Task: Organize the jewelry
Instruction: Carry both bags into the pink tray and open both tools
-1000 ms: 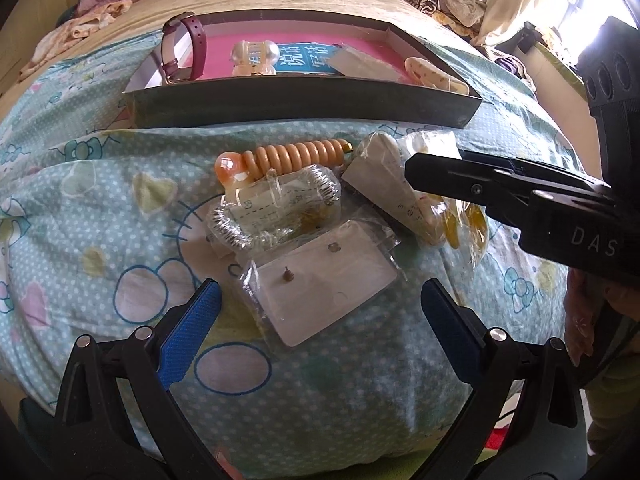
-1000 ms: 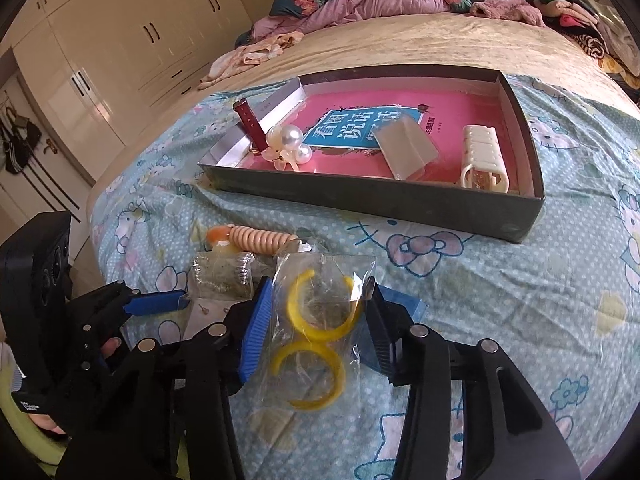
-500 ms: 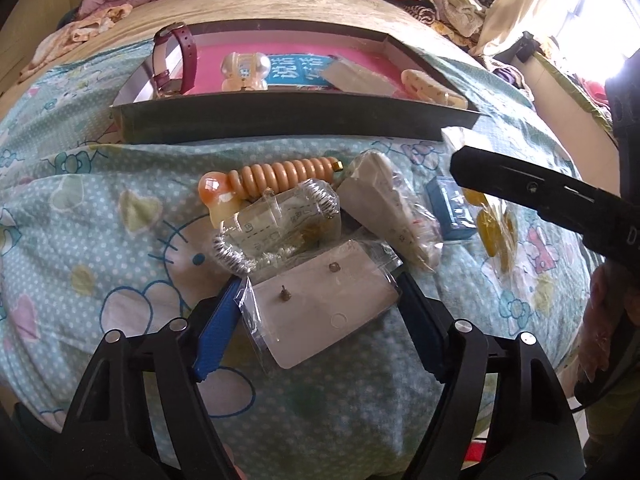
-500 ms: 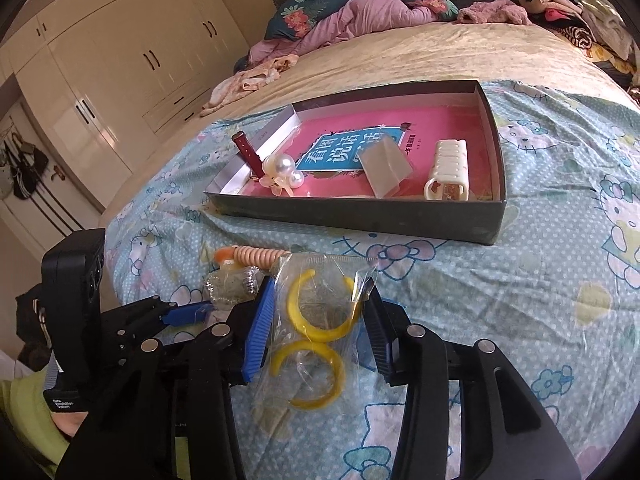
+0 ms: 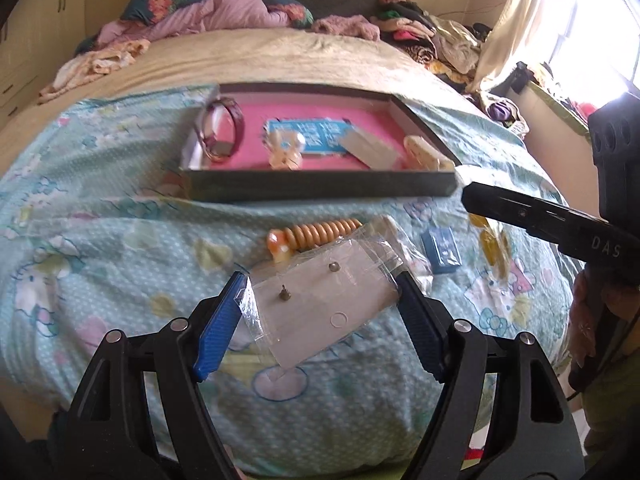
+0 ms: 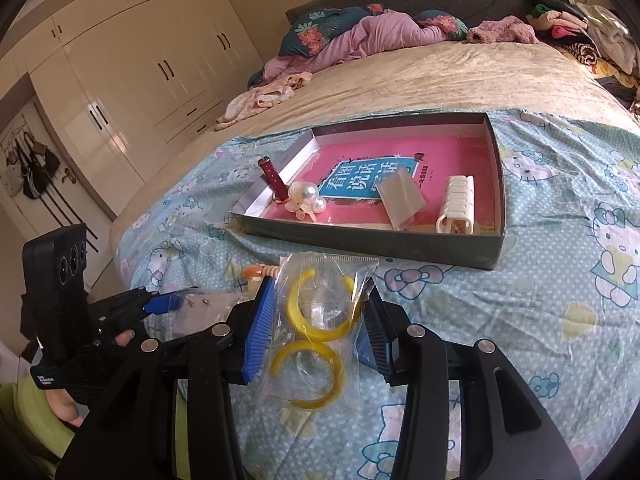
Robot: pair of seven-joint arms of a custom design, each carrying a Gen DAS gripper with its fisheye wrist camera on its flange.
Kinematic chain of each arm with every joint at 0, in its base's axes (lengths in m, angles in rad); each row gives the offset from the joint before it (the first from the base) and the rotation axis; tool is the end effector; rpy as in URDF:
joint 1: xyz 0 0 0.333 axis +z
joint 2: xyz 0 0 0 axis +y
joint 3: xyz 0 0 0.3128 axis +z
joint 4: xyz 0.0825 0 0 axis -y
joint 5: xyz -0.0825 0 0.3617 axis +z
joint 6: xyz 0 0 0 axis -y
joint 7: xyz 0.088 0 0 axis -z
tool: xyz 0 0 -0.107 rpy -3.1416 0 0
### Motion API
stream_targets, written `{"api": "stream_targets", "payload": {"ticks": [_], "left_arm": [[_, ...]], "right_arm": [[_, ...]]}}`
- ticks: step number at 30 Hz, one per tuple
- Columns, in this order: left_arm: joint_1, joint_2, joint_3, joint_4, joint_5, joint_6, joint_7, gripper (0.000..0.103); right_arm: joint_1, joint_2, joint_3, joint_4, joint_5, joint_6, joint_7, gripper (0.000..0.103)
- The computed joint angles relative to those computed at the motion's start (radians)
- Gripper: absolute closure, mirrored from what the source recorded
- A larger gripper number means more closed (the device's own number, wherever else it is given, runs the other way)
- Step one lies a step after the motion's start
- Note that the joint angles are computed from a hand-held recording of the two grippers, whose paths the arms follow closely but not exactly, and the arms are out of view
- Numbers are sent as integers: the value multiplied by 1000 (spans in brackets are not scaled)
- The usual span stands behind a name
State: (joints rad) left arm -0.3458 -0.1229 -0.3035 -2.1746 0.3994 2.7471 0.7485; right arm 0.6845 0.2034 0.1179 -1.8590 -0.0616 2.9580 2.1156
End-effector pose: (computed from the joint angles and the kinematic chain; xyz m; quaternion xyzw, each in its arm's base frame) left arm 0.4156 -0.3426 0.5271 -0.6067 0.7080 -0.3206 0.1670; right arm 0.4462 0.4588 0.5273 -0.7249 0.5352 -0.0563 0.4300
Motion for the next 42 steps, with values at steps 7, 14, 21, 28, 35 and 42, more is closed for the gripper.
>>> {"api": "stream_targets", "payload": {"ticks": [7, 14, 21, 28, 35, 42], "left_arm": [[32, -32, -3, -2, 79, -2, -75, 36], [54, -51, -8, 0, 133, -1, -130, 36], [73, -47, -5, 16, 167, 3, -152, 36], [86, -30, 3, 39, 194, 2, -168, 36], [94, -4, 16, 72, 207, -1, -167, 36], [91, 41, 26, 118, 211, -21, -149, 36]], "right_arm": [[24, 5, -29, 36, -71, 6, 38, 61], [33, 16, -41, 70, -113, 7, 51, 61], [36, 30, -52, 103, -135, 10, 52, 61], [40, 55, -64, 146, -140, 12, 45, 61], [44, 88, -73, 199, -127, 11, 14, 61], [51, 125, -88, 259, -110, 3, -9, 61]]}}
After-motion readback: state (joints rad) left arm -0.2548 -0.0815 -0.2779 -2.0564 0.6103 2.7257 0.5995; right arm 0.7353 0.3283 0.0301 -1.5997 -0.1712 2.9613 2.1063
